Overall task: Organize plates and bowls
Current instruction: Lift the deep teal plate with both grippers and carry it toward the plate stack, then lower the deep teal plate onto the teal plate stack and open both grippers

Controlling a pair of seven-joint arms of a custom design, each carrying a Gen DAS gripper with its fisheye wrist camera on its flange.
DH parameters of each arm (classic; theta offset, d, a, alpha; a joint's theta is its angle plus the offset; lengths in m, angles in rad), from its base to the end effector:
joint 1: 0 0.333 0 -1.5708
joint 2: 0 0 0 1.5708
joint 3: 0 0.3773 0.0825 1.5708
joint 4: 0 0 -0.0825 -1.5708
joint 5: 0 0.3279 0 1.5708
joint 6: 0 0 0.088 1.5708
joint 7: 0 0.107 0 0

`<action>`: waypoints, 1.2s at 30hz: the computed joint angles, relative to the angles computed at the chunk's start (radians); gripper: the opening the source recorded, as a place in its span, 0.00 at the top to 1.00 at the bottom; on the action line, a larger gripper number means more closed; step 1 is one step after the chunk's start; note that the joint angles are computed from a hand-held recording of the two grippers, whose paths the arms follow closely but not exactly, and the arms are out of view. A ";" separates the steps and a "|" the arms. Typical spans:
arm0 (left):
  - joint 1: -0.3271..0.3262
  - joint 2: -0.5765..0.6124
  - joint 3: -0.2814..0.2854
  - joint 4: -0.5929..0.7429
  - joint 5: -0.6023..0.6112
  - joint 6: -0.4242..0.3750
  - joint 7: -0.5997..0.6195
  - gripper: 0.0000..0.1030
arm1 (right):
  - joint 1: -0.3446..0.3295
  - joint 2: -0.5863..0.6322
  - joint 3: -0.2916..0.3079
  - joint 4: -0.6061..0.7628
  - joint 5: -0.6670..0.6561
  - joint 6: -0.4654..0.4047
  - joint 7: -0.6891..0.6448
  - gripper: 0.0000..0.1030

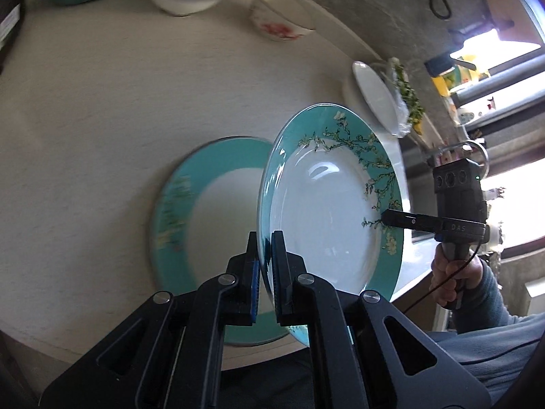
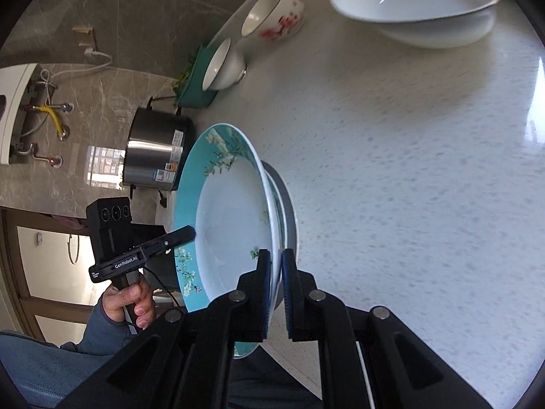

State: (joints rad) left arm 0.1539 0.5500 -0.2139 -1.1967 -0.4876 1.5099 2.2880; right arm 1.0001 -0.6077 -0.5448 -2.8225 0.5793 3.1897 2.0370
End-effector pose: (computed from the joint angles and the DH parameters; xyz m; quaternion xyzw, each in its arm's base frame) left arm 0.6644 -0.0497 0.5350 0.3863 -0.8672 0.2190 0.2254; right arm 0.3207 0.0642 0.5140 -0.3923 0.8052 0.1258 0.4266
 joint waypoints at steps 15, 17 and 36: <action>-0.003 0.021 0.021 -0.011 0.131 0.101 0.090 0.91 | -0.047 0.208 0.053 0.141 0.063 -0.161 -0.033 0.90; -0.003 0.029 0.020 -0.001 0.130 0.094 0.087 0.91 | -0.125 0.224 0.118 0.152 0.043 -0.191 -0.013 0.89; -0.060 -0.091 0.024 -0.210 0.172 0.300 0.185 0.84 | -0.715 0.308 0.638 0.359 -0.447 -0.668 0.281 0.78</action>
